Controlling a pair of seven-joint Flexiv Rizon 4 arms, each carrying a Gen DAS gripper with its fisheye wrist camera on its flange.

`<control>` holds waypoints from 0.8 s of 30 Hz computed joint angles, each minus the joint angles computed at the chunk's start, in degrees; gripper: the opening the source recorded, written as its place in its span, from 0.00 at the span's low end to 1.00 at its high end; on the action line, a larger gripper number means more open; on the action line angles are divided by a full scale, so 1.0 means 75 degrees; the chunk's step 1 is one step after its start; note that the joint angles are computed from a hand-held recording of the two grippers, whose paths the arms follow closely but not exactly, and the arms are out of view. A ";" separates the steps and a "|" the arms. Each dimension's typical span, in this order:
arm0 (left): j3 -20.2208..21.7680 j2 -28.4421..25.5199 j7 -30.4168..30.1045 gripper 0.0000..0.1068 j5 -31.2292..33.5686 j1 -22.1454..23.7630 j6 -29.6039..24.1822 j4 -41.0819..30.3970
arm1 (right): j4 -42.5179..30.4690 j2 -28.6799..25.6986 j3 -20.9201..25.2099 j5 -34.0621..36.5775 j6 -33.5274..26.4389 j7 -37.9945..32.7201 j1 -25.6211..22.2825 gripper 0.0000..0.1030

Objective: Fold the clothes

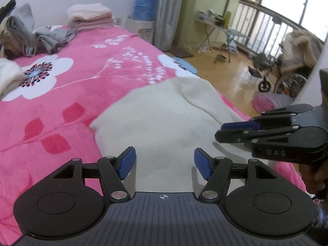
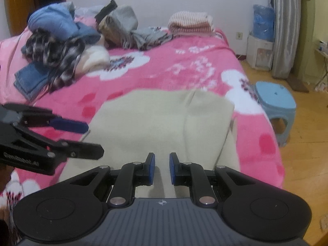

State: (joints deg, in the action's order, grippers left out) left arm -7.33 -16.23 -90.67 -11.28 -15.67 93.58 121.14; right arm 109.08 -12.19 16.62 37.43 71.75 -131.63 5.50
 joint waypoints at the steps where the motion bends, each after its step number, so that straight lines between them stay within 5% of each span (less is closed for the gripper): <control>1: -0.0104 -0.0060 0.0040 0.59 -0.0041 0.0093 0.0050 -0.0051 | -0.0131 -0.0081 0.0001 0.0001 0.0004 -0.0025 0.0019 0.15; 3: -0.0357 -0.0159 0.0188 0.59 -0.0096 0.0302 0.0147 -0.0105 | -0.0364 -0.0234 0.0082 0.0072 0.0027 -0.0201 0.0004 0.15; 11: 0.0415 -0.0306 0.0068 0.61 0.0329 -0.0331 -0.0110 -0.0362 | -0.0319 -0.0762 0.0182 -0.0720 0.0240 -0.0082 0.0189 0.15; 15: 0.0068 -0.0221 0.0221 0.61 0.0237 -0.0007 -0.0022 -0.0223 | -0.0461 -0.0684 0.0117 -0.1209 -0.0193 0.0636 0.0191 0.15; 19: -0.0458 -0.0140 0.0289 0.61 -0.0198 0.0430 -0.0024 -0.0085 | -0.0846 -0.0790 0.0350 -0.1024 0.0063 0.0370 0.0086 0.15; 24: 0.0867 -0.0164 -0.0554 0.61 0.0359 -0.0681 -0.0873 -0.0617 | -0.1383 -0.1534 0.0235 -0.1457 0.0073 0.0905 0.0275 0.15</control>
State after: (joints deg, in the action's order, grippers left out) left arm -0.83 -17.46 -94.83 -8.58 -20.78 87.03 116.51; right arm 98.70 -23.70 18.38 26.50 72.29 -124.84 7.56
